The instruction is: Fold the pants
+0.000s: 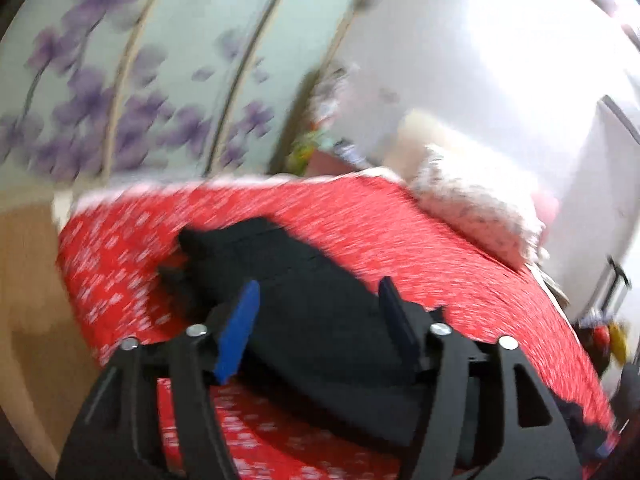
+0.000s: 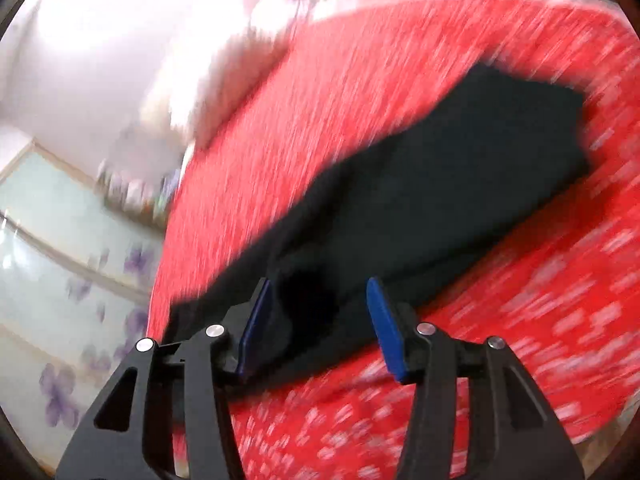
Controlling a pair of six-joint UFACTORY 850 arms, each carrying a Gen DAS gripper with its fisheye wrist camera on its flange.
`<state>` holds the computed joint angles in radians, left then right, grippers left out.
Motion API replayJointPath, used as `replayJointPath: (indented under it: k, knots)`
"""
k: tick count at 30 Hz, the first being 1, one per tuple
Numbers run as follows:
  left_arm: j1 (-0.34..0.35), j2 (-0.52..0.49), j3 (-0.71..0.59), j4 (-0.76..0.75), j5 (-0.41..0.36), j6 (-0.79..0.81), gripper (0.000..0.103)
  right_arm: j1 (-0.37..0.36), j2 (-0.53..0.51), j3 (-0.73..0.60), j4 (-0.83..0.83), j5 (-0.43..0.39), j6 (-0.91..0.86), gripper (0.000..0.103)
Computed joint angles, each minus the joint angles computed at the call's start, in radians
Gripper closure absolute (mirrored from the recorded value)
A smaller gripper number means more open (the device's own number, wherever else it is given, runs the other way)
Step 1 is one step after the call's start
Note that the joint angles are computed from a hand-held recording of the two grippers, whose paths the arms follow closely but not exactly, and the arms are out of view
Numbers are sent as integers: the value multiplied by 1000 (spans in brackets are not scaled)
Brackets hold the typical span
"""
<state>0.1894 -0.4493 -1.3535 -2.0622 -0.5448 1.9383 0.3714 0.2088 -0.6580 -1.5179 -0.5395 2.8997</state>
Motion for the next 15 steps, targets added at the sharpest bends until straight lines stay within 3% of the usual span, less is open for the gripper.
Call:
replayJointPath:
  k: [1, 3, 5, 7, 10, 15]
  knots:
    - [-14, 10, 13, -19, -33, 58, 28, 15, 28, 17, 55, -93, -35, 53]
    - [-38, 17, 31, 11, -106, 110, 27, 15, 81, 47, 186, -239, -117, 60]
    - [-54, 2, 21, 118, -155, 56, 27, -37, 129, 87, 282, -275, -166, 62]
    - [-64, -25, -1, 240, -188, -31, 27, -88, 157, 128, 325, -236, -172, 65]
    - [-75, -62, -44, 381, -198, -157, 27, -141, 184, 176, 345, -112, -187, 66]
    - [-78, -93, -81, 404, -205, -195, 19, -138, 176, 180, 405, -95, -213, 66]
